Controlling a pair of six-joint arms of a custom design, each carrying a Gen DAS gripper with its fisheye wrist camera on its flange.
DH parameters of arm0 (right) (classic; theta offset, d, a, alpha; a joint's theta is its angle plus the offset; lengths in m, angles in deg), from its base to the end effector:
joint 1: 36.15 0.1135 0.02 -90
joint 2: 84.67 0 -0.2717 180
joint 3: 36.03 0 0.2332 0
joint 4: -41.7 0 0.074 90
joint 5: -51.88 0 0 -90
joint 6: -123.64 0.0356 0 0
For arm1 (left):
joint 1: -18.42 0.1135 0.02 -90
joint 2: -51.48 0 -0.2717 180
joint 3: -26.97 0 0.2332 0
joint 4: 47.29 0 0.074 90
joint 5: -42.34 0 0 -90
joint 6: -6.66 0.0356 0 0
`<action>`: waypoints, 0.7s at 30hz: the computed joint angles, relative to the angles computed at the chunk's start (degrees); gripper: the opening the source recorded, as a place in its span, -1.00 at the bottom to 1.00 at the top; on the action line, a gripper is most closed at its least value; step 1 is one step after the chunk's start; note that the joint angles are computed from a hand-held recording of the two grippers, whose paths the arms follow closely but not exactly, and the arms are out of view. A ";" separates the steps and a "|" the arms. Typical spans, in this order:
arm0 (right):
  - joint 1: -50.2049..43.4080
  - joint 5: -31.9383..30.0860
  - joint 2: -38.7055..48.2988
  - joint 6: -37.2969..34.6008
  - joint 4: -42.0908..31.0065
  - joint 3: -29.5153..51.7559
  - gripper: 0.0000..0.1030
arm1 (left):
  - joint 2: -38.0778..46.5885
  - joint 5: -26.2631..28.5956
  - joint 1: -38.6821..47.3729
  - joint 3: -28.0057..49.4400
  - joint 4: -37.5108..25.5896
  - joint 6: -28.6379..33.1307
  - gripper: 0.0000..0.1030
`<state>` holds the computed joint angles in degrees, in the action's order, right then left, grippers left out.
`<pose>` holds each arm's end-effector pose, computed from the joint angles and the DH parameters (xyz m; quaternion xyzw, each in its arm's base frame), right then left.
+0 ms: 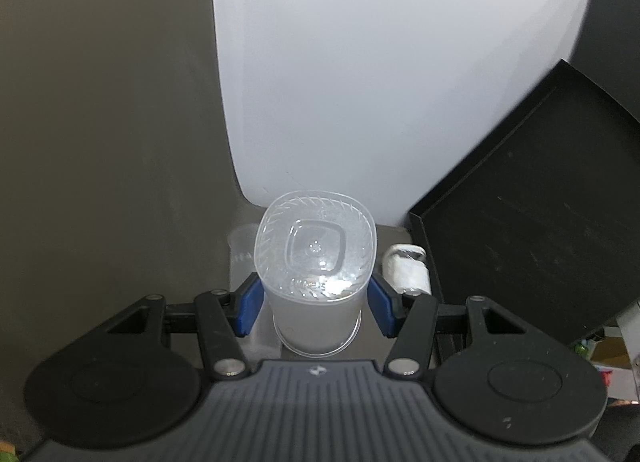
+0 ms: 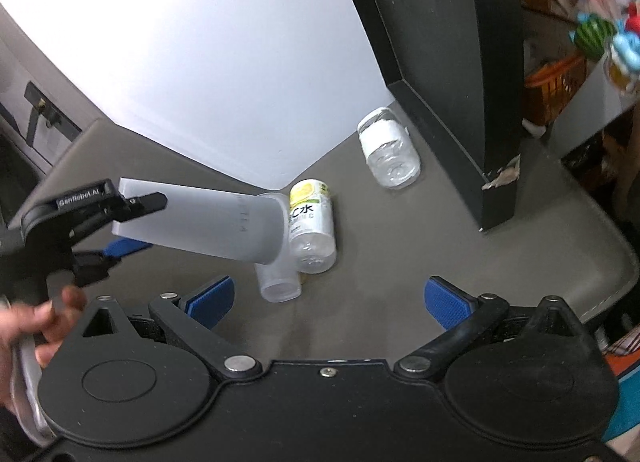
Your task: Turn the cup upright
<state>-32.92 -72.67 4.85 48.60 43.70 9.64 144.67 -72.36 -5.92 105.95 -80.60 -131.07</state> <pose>0.2613 0.0350 0.1547 -0.0314 0.8796 0.3293 0.3418 0.3095 -0.1237 0.2491 -0.2604 0.8759 -0.0470 0.4035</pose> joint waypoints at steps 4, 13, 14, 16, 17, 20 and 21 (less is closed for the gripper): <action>-0.56 -3.51 1.69 2.20 1.33 0.09 0.99 | -0.59 0.53 -1.40 -0.66 0.45 -0.92 0.07; -2.17 -13.01 6.95 9.33 4.39 0.81 1.00 | -1.06 4.95 -2.67 -2.61 3.45 -3.44 0.07; -2.34 -13.80 7.37 10.06 4.74 0.81 1.00 | -0.49 5.69 -2.42 -2.35 4.25 -3.30 0.07; -2.80 -15.19 8.12 11.46 5.38 0.75 1.00 | -1.26 5.37 -3.79 -3.93 5.32 -4.33 0.07; -3.14 -15.87 8.47 12.01 5.59 0.71 1.00 | -1.64 5.97 -3.36 -4.53 5.89 -4.04 0.07; -3.50 -16.25 9.66 13.97 6.81 0.67 1.00 | -3.41 7.05 -3.10 -5.97 6.74 -3.82 0.08; -3.51 -15.69 9.74 13.87 6.99 0.53 1.00 | -4.01 7.88 -2.73 -6.21 7.01 -3.94 0.07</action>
